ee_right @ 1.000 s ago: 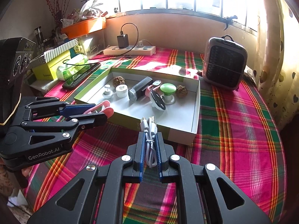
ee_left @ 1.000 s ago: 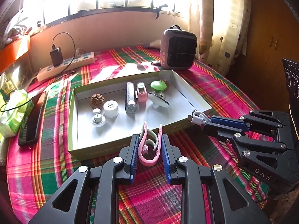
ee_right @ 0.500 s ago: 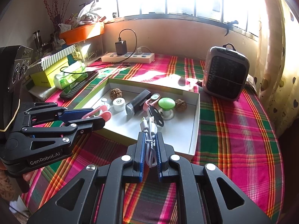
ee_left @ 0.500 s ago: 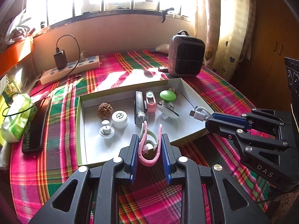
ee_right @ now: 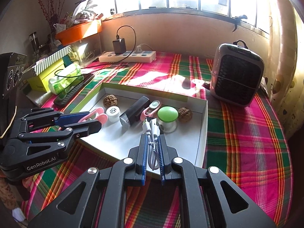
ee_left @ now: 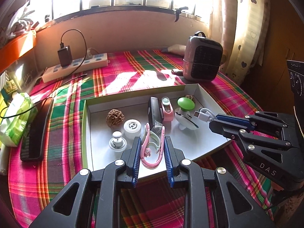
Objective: Organize objects
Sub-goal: 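Carry the pink clip with the left gripper while the right carries the white cable into the box, then lower and open the left gripper in the box while the right gripper releases the white cable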
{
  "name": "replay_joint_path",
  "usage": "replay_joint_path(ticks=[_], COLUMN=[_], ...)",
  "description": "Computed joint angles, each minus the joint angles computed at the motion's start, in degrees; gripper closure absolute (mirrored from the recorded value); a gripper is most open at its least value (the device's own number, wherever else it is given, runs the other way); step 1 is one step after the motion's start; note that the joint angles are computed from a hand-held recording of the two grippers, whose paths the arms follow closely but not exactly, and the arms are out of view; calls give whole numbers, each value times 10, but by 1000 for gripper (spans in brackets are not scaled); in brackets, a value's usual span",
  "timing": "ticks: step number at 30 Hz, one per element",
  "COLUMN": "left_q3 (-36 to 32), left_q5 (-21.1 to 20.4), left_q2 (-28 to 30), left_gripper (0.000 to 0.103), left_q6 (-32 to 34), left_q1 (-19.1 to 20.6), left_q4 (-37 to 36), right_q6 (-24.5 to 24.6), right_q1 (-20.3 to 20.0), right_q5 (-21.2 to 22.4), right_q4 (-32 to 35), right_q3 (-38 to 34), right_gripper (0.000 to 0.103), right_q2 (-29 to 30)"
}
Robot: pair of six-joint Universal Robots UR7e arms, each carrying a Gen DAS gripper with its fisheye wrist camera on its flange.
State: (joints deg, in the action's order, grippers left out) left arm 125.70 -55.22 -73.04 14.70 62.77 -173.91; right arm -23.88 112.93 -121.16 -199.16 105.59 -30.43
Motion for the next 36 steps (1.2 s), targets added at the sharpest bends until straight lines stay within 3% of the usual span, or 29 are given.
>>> replay_joint_path(ticks=[14, 24, 36], left_q3=[-15, -26, -38], left_q5=[9, 6, 7], left_q2=[9, 16, 31], left_gripper=[81, 81, 81], left_q6=[-10, -15, -14], left_q1=[18, 28, 34], left_q4=[6, 20, 32], right_q6=[2, 15, 15], right_q1=[-3, -10, -12], right_q5=[28, 22, 9], right_q4=[61, 110, 123], right_q3=[-39, -62, -74], right_gripper=[91, 91, 91], right_q2=[14, 24, 32])
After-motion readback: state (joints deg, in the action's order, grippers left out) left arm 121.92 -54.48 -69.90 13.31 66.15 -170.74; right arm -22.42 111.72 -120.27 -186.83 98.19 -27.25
